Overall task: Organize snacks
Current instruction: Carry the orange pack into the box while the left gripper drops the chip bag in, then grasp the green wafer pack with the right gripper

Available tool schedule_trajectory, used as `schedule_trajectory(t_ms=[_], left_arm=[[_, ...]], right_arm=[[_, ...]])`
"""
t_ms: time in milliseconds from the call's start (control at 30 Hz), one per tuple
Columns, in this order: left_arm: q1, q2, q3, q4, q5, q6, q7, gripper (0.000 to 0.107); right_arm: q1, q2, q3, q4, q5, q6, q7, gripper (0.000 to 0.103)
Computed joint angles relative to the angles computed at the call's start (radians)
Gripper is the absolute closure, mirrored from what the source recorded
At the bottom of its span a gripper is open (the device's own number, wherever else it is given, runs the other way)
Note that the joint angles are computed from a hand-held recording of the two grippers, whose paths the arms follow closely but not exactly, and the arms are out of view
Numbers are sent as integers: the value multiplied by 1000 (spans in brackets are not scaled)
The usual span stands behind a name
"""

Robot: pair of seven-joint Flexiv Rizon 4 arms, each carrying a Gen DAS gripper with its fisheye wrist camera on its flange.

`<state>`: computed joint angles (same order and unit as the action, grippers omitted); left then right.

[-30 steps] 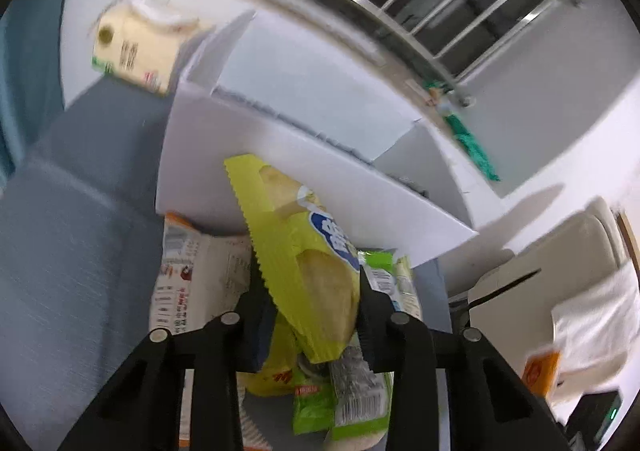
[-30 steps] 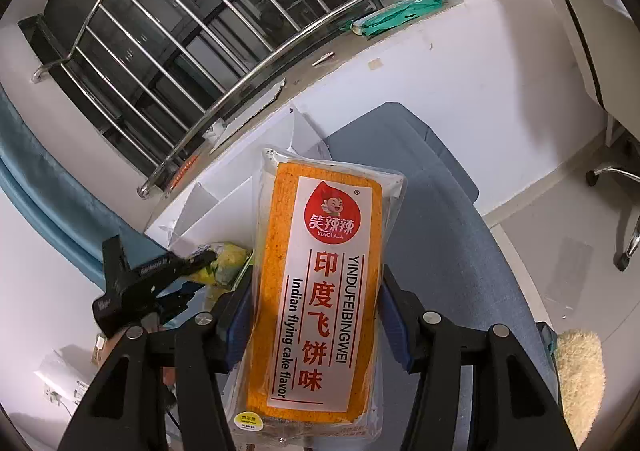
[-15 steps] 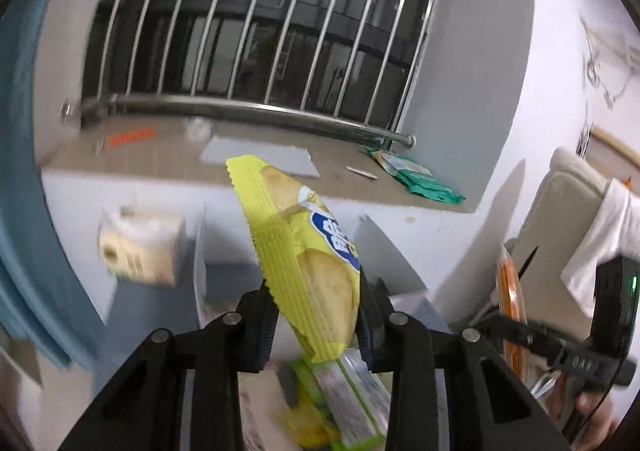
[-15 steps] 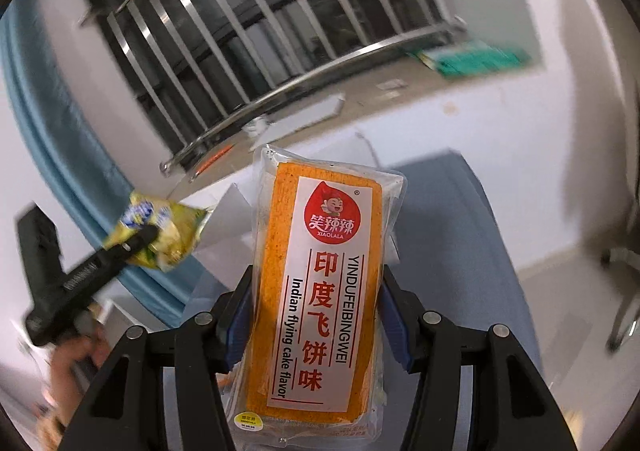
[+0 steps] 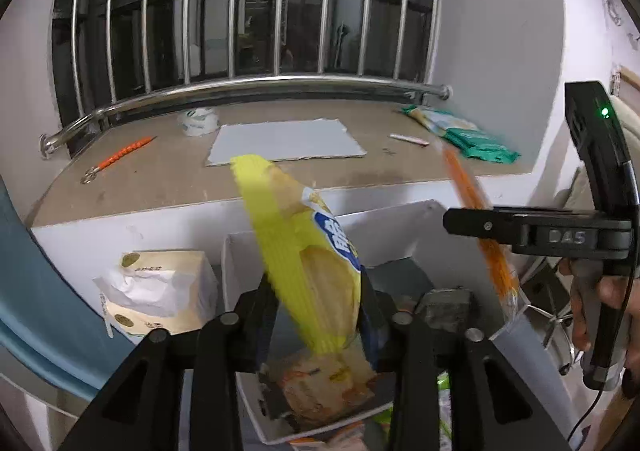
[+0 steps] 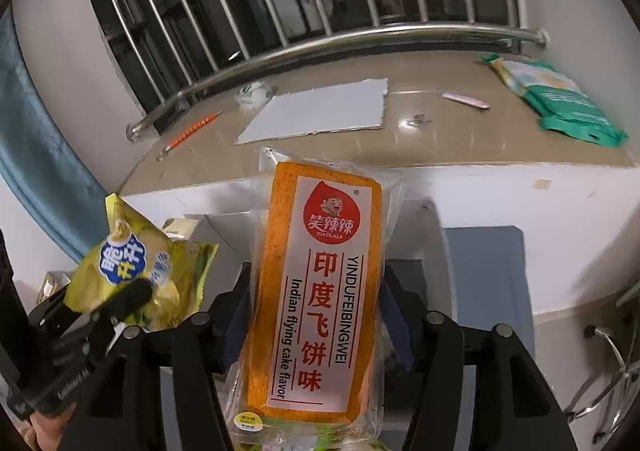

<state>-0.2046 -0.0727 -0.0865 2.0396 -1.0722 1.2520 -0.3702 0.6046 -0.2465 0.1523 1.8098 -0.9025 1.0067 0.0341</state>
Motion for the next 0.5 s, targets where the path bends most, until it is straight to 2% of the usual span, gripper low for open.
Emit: schedule_trajectory(t_ms=[33,67,100,133,233,500], left_arm=[[8,-9,10,-10,55,-18,-52,35],[20,-17,21,-20,118,-39,-114,17],[27,-16,20,-18,116,-44,-116,4],[29,-12,12,-8,75,-33,-78,4],[31,4,13,12,54,-33,-39,4],[-9,94,32,80,2,-14,45,4]], right_arm=[[2,-8,-7,-7,-17,-1,5,20],[7,-10,-23,-7,-60,0,38,5],[10,-6,-31,-2,-93,-2,73,0],[9,-2,-34,4,-117,0,109,0],[-15,13,-29,32,-147,67,176,0],[-5,73,19,60,-236,-9,178,0]])
